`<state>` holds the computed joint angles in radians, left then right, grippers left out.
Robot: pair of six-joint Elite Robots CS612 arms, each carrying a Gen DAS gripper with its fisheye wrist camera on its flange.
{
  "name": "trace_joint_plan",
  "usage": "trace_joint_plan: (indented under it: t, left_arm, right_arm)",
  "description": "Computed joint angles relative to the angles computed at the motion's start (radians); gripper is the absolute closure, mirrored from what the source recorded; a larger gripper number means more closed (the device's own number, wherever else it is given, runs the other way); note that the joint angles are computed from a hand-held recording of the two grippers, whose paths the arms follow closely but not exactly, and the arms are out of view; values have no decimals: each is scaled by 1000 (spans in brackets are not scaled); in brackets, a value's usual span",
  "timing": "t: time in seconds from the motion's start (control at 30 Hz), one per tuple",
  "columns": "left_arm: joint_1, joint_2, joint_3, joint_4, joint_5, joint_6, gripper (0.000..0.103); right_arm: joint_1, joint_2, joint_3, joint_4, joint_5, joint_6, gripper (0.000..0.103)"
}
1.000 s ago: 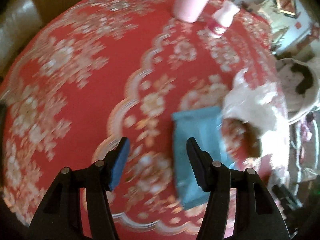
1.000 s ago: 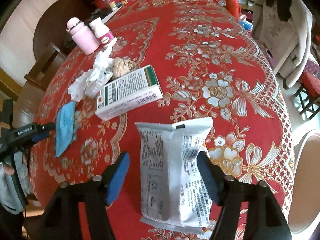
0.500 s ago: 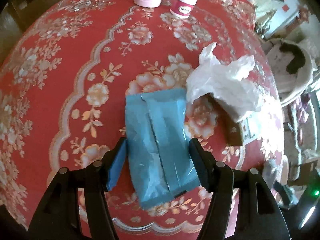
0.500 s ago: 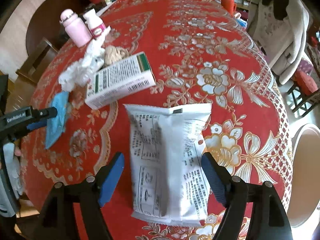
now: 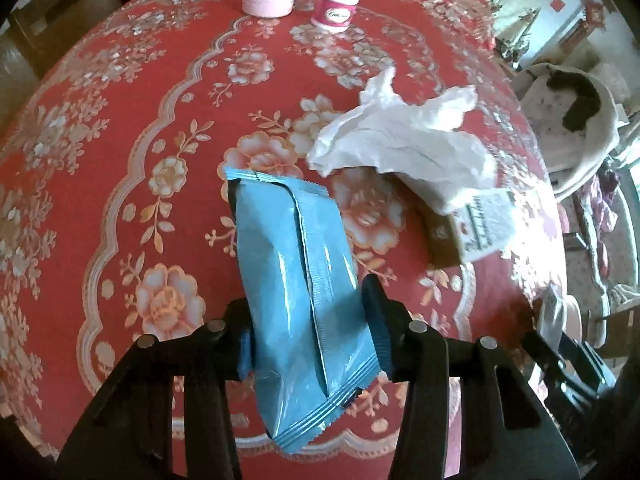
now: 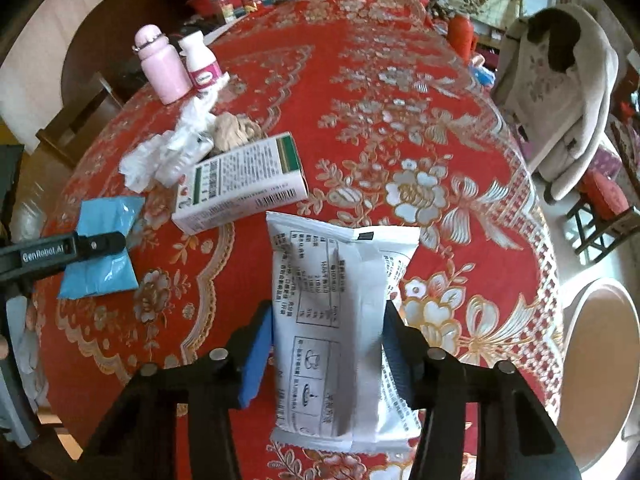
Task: Collect trash
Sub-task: 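Grasp the white snack bag with the right gripper while the left gripper grasps the blue wipes packet, then carry the blue packet and white bag over the bin with both grippers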
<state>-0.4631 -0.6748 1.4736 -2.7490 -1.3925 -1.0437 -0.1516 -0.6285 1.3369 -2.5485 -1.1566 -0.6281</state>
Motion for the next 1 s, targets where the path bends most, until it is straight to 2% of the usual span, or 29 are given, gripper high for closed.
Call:
trace_joint_plan:
  t: [0.5, 1.0]
  left_arm:
    - [-70, -21, -21, -15, 67, 86, 59]
    - [-120, 26, -135, 6, 43, 213, 59]
  right_arm:
    - [-45, -38, 24, 19, 100, -23, 55]
    - [-112, -57, 48, -32, 105, 44, 55]
